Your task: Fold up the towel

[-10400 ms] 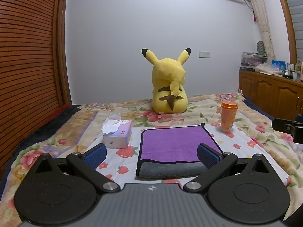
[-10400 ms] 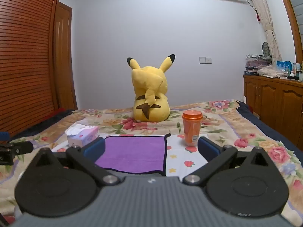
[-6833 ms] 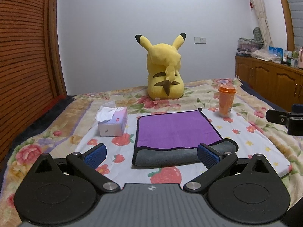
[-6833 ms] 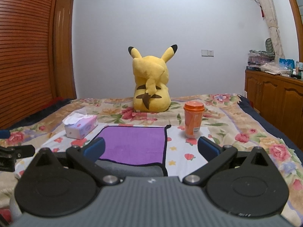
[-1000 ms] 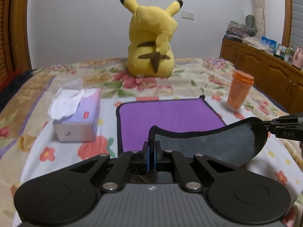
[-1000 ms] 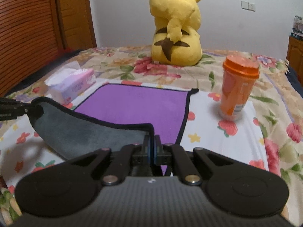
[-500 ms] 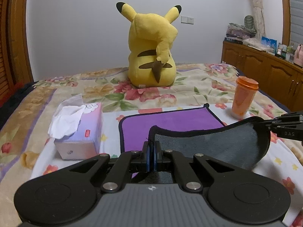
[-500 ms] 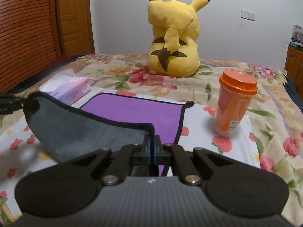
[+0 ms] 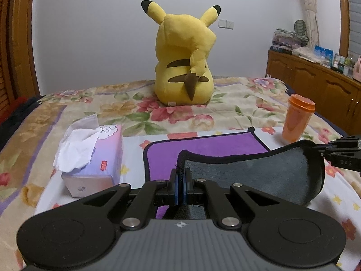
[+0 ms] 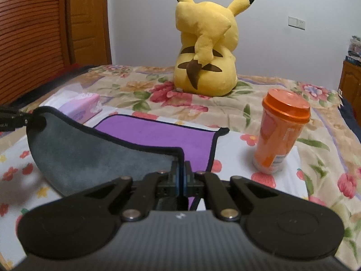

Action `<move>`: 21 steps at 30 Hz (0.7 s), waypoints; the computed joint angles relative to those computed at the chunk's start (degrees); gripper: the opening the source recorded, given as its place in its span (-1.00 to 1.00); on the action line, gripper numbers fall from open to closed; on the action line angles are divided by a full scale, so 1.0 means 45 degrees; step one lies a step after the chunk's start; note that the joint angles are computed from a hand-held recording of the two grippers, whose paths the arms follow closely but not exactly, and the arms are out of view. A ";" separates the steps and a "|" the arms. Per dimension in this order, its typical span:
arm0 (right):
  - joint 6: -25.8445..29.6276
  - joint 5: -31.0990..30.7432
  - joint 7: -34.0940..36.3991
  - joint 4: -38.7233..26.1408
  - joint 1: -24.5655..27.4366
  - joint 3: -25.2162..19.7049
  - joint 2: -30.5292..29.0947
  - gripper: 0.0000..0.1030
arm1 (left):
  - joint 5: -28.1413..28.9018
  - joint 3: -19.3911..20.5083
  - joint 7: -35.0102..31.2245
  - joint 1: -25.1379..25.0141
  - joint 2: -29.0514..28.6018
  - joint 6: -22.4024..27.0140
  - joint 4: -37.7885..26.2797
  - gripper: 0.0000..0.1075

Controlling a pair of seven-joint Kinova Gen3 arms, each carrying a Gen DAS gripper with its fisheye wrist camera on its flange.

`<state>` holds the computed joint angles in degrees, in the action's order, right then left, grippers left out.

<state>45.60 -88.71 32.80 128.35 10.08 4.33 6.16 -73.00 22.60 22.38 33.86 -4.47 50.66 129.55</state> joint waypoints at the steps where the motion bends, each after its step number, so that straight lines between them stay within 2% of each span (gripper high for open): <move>1: -0.0008 -0.0004 -0.0037 -0.0032 -0.0008 -0.0004 0.0008 -0.93 | -0.0040 -0.0033 -0.0033 -0.0025 0.0003 -0.0023 -0.0024 -0.87; 11: -0.0034 -0.0365 -0.0107 -0.0429 -0.0176 -0.0105 -0.0003 -0.93 | -0.0412 -0.0331 -0.1011 -0.0534 -0.0099 -0.0434 -0.0422 -0.87; 21: -0.0807 -0.1670 0.1066 -0.0900 -0.0794 -0.0354 0.0171 -0.93 | -0.1460 -0.0953 -0.0792 -0.1366 0.0185 -0.1353 -0.0694 -0.87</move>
<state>41.97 -96.22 37.60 124.30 6.51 2.73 6.93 -79.57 18.31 18.82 27.71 -3.64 44.57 126.42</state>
